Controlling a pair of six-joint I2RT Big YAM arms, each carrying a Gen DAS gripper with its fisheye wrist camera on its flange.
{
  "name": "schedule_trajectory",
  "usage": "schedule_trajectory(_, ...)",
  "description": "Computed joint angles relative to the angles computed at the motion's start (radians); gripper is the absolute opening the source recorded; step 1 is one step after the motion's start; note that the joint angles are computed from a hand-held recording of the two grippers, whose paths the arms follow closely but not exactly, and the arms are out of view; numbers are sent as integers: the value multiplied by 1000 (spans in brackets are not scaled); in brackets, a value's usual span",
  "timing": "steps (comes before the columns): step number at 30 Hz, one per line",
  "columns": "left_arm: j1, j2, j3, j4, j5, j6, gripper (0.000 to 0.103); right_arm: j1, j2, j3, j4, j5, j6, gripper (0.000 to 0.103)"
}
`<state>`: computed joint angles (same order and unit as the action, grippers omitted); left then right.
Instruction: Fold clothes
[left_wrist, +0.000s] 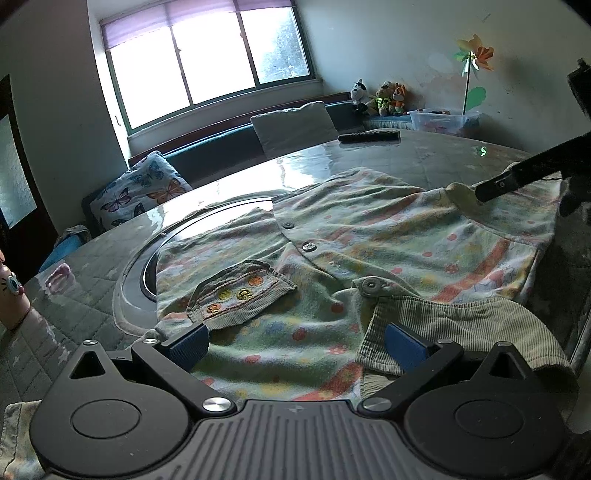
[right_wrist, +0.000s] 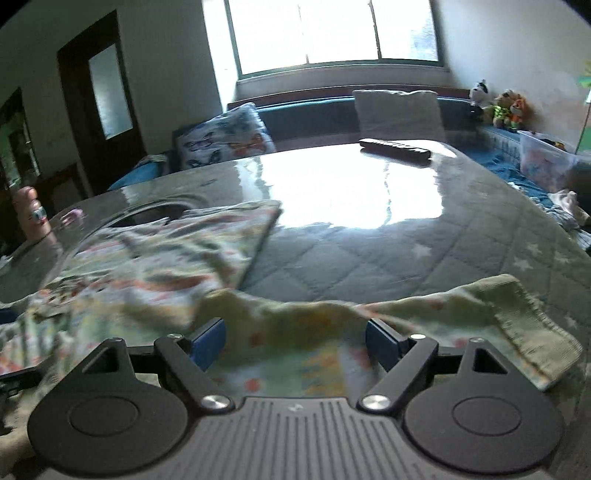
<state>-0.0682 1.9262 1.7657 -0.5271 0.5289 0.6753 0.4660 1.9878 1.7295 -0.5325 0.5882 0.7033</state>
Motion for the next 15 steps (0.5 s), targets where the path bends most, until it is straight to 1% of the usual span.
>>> schedule_trajectory(5, 0, 0, 0, -1, -1, -1, 103, -22, -15, -38, 30, 15, -12, 85)
schedule_trajectory(6, 0, 0, 0, -2, 0, -4, 103, -25, -16, -39, 24, 21, -8, 87)
schedule_trajectory(7, 0, 1, 1, -3, 0, -6, 103, -27, -15, -36, 9, 31, 1, 87)
schedule_trajectory(11, 1, 2, 1, -2, 1, -16, 103, -46, -30, -64, 15, 40, 41, 87)
schedule_trajectory(13, 1, 3, 3, -4, 2, -23, 103, -51, -32, -63, -16, 58, 64, 87)
schedule_trajectory(15, 3, 4, 4, -7, 4, -37, 103, -55, -39, -75, -16, 64, 85, 87)
